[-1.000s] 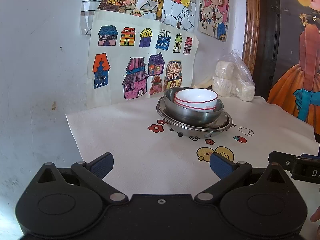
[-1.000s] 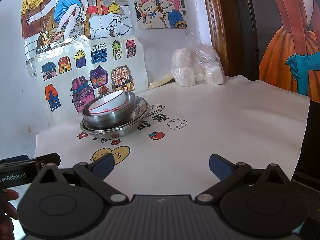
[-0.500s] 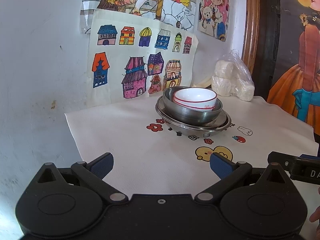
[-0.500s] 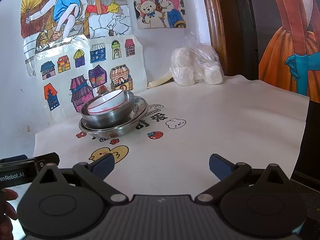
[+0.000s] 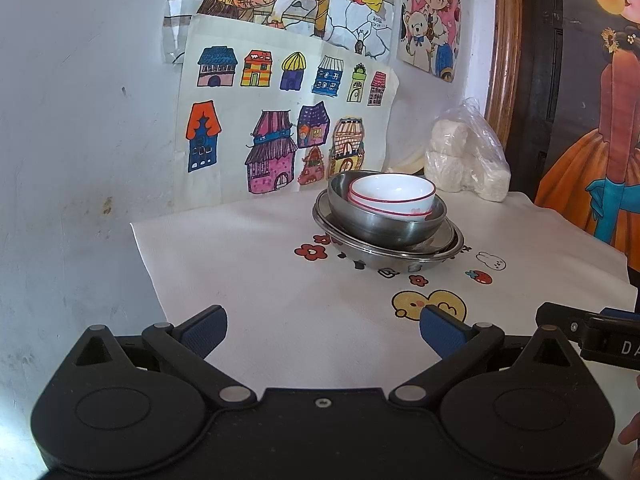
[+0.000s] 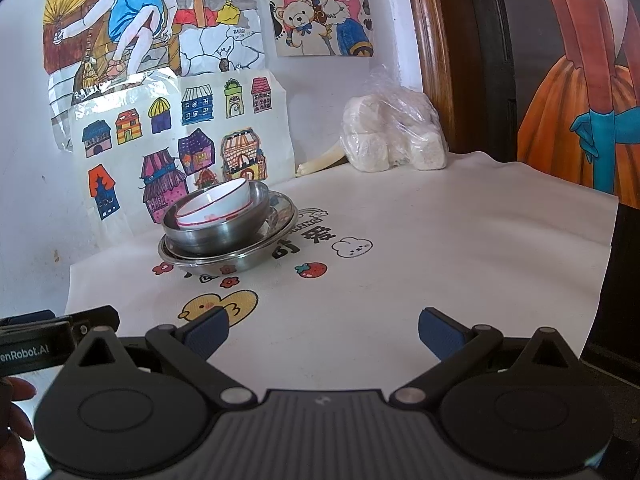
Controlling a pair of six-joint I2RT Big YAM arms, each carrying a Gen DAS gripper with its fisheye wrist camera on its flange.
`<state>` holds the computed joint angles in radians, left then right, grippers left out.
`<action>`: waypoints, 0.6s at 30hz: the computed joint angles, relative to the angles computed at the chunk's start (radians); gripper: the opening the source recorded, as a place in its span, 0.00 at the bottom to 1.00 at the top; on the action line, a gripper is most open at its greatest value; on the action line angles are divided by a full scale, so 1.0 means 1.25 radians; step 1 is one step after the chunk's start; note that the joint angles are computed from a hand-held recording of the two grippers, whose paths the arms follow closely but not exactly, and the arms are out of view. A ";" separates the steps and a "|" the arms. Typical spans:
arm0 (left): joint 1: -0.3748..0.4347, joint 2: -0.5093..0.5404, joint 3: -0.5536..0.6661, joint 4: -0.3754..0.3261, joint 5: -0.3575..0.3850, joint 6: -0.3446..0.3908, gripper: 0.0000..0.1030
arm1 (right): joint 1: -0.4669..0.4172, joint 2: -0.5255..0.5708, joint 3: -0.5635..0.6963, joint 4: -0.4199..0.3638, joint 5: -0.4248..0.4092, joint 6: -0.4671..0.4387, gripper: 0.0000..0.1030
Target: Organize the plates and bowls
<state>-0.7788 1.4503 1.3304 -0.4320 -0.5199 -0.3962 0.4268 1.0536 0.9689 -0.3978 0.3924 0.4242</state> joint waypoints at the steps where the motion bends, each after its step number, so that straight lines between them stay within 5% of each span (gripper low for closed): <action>1: 0.000 0.000 0.000 0.000 0.000 0.000 0.99 | 0.000 0.000 0.001 -0.001 0.000 -0.001 1.00; 18: -0.004 0.005 0.007 -0.025 -0.014 -0.006 0.99 | 0.003 -0.002 0.002 -0.005 0.005 -0.006 1.00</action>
